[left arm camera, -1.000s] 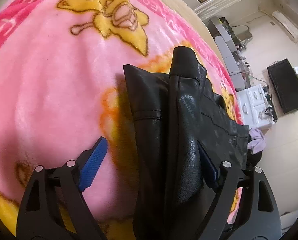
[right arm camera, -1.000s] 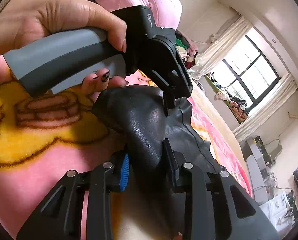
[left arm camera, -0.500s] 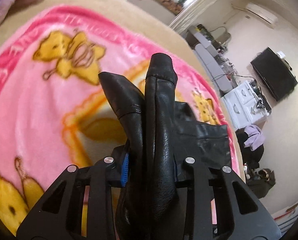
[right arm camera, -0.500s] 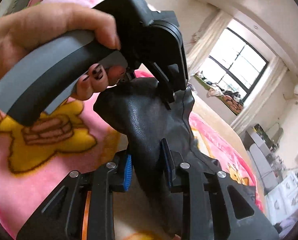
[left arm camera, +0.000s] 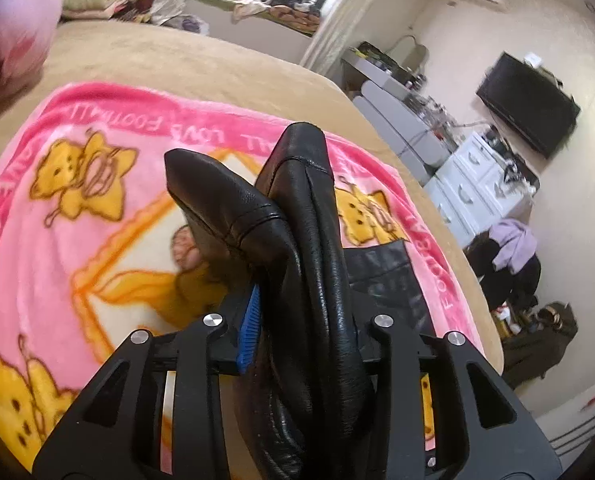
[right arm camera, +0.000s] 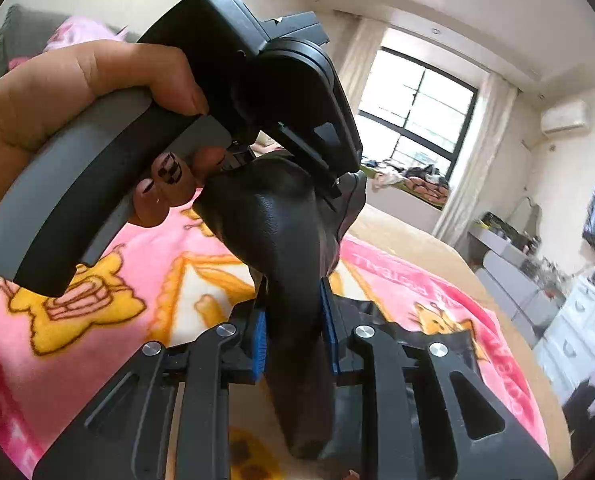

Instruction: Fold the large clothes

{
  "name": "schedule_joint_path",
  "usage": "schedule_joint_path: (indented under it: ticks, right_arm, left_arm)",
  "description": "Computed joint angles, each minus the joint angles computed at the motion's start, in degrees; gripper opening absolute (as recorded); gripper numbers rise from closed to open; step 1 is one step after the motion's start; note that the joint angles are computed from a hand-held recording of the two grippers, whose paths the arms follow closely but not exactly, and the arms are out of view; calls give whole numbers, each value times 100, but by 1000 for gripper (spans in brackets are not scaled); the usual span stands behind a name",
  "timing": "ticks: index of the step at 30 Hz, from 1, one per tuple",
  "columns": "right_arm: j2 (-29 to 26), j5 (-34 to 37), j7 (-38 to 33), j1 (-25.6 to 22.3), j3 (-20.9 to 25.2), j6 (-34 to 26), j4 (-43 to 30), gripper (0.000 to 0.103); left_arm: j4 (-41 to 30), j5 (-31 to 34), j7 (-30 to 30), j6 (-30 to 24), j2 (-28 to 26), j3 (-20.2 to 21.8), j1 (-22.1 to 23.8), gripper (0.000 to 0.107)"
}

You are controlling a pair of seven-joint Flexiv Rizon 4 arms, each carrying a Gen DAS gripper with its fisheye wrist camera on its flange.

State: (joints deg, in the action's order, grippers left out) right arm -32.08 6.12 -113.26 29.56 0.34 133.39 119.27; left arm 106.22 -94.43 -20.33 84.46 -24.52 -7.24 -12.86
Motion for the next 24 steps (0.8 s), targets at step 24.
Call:
schedule_joint_path:
  ticks: [24]
  right_arm:
    - [-286,-2232,2535,-2258,557,-13,147,19]
  left_arm:
    - [-1040,4917,-4174,-128,-1085,730,-826,48]
